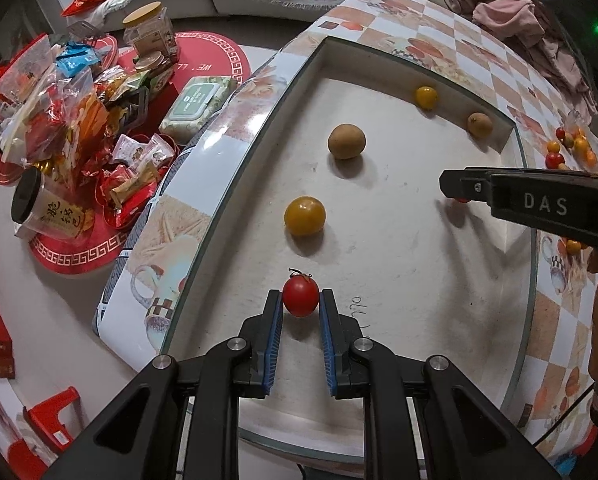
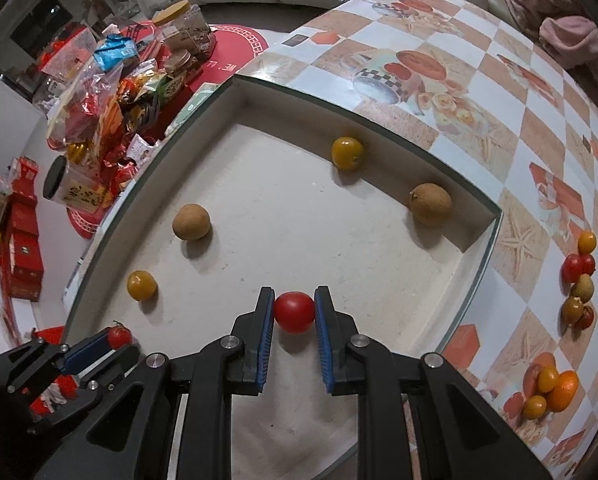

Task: Organize fruits
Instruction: 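Carry both red tomatoes into the white tray and open both tools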

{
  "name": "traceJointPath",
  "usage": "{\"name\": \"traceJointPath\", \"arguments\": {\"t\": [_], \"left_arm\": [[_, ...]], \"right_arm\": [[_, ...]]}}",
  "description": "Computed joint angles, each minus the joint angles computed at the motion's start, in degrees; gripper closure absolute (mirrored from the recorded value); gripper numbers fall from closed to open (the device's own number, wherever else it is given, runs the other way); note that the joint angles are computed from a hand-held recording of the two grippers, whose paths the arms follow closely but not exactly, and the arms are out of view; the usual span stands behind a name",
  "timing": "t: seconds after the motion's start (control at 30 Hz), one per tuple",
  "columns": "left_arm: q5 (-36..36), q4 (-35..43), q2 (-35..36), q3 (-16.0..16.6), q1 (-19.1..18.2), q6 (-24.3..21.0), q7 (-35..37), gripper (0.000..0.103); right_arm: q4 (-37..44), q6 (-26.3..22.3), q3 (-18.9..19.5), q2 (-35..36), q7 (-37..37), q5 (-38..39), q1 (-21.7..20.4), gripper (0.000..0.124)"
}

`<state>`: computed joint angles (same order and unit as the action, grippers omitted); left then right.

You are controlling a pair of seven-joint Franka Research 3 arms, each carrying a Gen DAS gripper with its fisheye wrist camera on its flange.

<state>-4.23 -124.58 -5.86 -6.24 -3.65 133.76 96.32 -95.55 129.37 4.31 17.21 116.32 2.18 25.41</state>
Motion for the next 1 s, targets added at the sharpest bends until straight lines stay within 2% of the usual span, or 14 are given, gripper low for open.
{"name": "traceJointPath", "arguments": {"t": [0.47, 0.53, 0.63, 0.87, 0.93, 0.97, 1.0], "left_arm": [[2.33, 0.84, 0.65, -0.51, -0.28, -2.48, 0.33, 0.082], [2.46, 0.98, 0.68, -0.56, -0.33, -2.65, 0.50, 0.082], [2.11, 0.96, 0.61, -0.56, -0.42, -2.67, 0.96, 0.082], [0.48, 1.03, 0.73, -0.28, -0.33, -2.66, 2.60, 0.081], [-0.42, 1.08, 0.81, -0.17, -0.25, -2.64, 2.98, 0.048], [-0.23, -0.04, -0.01, -0.26, -0.19, -0.61, 2.34, 0.026], [-0.31, -1.20, -0.90, -0.24, -0.23, 1.61, 2.39, 0.025]], "right_arm": [[0.47, -0.41, 0.27, 1.05, -0.93, 1.15, 0.00, 0.100], [0.33, -0.13, 0.34, 1.02, -1.34, 1.99, -0.24, 0.096], [-0.43, 0.26, 0.27, 0.47, -1.65, 2.17, -0.27, 0.083], [-1.16, 1.00, 0.25, 0.11, -1.29, 1.92, -0.09, 0.081], [-1.23, 0.99, 0.24, 0.05, -1.22, 1.81, -0.06, 0.081], [-1.20, 0.94, 0.23, 0.08, -1.24, 1.75, -0.07, 0.081], [-1.32, 1.03, 0.22, 0.03, -1.24, 1.62, -0.04, 0.081]]}}
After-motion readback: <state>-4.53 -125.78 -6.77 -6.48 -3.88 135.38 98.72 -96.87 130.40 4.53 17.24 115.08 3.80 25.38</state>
